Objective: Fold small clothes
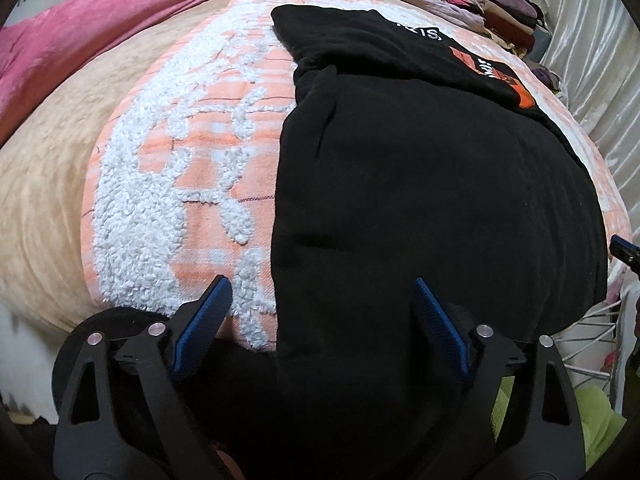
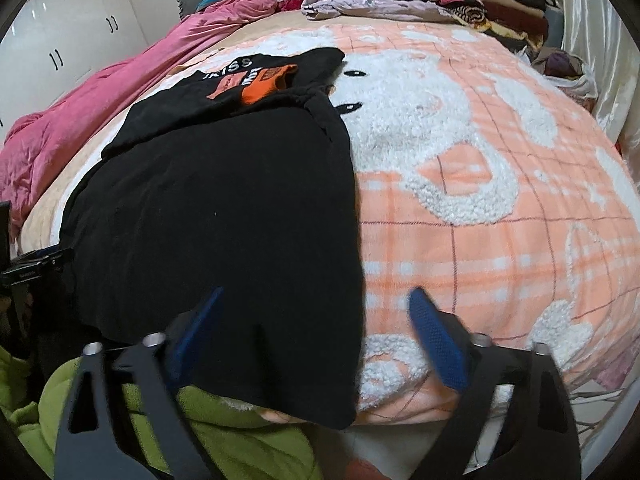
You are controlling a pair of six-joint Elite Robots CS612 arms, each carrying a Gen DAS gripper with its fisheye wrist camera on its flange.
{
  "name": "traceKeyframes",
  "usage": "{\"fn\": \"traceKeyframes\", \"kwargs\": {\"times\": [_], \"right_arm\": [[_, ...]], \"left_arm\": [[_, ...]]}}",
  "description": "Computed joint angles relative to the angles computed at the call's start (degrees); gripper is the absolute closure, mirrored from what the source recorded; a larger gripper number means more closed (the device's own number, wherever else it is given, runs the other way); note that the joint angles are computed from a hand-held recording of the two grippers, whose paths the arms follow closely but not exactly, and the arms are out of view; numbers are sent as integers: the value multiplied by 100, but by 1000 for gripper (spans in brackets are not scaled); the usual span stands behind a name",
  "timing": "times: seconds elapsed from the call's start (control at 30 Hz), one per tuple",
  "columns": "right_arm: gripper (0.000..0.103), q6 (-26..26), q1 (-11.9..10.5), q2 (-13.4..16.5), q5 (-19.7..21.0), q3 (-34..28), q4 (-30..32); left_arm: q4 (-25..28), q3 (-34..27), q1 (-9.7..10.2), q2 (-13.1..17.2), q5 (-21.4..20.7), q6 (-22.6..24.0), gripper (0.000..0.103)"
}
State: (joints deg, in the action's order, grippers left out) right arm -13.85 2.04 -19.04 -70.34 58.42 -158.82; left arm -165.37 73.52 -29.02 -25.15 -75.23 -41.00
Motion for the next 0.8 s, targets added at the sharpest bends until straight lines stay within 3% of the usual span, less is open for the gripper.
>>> {"fn": "traceKeyframes", "kwargs": {"times": [0.07,0.13,0.2,0.33,0.57,0.7,0.8], "right_arm": [[32,-84,3,28,6,-43,108],[54,-138,3,58,15,-87,257],[65,-201,-4,60,85,-59,242],[80,-403,-20,17,225,30,186],[78,-524,-73,-1,377,46,364],[74,-635,-74,2,372,63,393],[78,-659,-56,13,340,54,351]], "left_arm": [[-35,36,1,-14,-5,-26,24],[-68,68,2,-28,-6,-52,27],[-110,122,-2,-50,-8,-75,29],[-138,195,-6,-86,20,-100,39],[-211,307,-7,-137,-14,-89,59],[-169,297,-10,-131,2,-90,60],[-59,227,-29,-102,85,-43,61]]}}
